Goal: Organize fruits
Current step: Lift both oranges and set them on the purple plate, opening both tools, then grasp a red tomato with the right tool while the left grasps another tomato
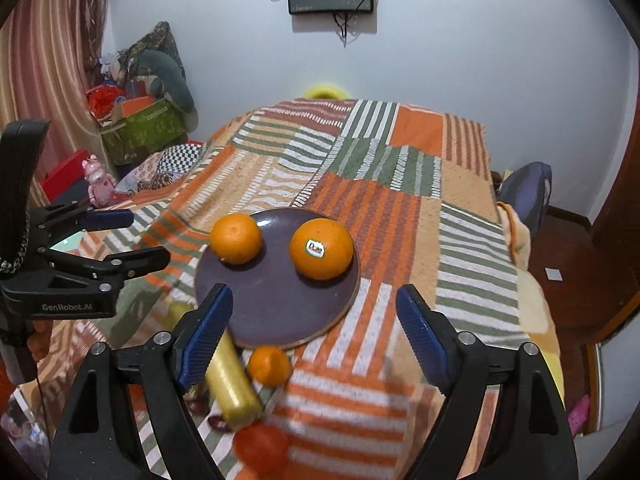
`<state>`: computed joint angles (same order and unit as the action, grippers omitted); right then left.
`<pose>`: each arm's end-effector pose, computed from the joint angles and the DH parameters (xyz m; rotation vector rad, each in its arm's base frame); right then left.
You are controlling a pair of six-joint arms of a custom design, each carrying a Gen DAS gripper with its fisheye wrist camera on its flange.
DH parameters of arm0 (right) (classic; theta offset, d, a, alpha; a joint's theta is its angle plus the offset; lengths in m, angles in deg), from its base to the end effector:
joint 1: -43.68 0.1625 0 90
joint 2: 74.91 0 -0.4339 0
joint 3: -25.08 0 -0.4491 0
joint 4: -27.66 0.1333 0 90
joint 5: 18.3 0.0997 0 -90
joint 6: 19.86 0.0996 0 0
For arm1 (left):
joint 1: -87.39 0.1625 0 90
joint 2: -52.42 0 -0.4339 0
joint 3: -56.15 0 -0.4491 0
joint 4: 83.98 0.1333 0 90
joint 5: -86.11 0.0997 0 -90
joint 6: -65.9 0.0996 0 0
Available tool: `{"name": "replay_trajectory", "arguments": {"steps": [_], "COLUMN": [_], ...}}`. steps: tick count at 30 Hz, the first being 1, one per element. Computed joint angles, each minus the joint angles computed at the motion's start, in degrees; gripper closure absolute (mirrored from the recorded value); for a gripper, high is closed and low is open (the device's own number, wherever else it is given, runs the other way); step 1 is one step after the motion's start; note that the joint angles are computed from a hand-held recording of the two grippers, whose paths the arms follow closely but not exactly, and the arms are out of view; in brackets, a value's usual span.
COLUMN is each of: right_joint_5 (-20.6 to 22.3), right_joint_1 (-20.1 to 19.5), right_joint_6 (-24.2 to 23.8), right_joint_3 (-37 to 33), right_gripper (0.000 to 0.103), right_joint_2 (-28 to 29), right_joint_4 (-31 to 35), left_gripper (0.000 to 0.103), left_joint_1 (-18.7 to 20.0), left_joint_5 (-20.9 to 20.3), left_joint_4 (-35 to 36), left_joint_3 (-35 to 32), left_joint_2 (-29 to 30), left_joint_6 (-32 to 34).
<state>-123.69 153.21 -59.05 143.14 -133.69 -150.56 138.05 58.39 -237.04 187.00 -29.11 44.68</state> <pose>0.2973 -0.5185 0.1117 1.2539 -2.4228 0.6303 -0.1232 -0.4996 0.2298 0.1847 2.1558 -0.8820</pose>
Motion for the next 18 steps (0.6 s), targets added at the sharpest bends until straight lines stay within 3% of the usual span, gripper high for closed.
{"name": "replay_trajectory", "arguments": {"steps": [11,18], "right_joint_5": [-1.0,-1.5], "right_joint_1": [-0.6,-1.8], "right_joint_6": [-1.6,-2.5], "right_joint_3": [8.1,9.5], "right_gripper": [0.020,0.020], "right_joint_2": [-4.7,-3.6], "right_joint_4": [-2.5,-0.6], "left_gripper": [0.024,0.024], "left_joint_1": [-5.6,-5.6], "left_joint_5": [-1.2,-4.9], "left_joint_4": [16.7,19.9], "left_joint_3": [8.7,11.4], "left_joint_2": [-9.7,-9.7], "left_joint_6": [-18.8,-23.3]}}
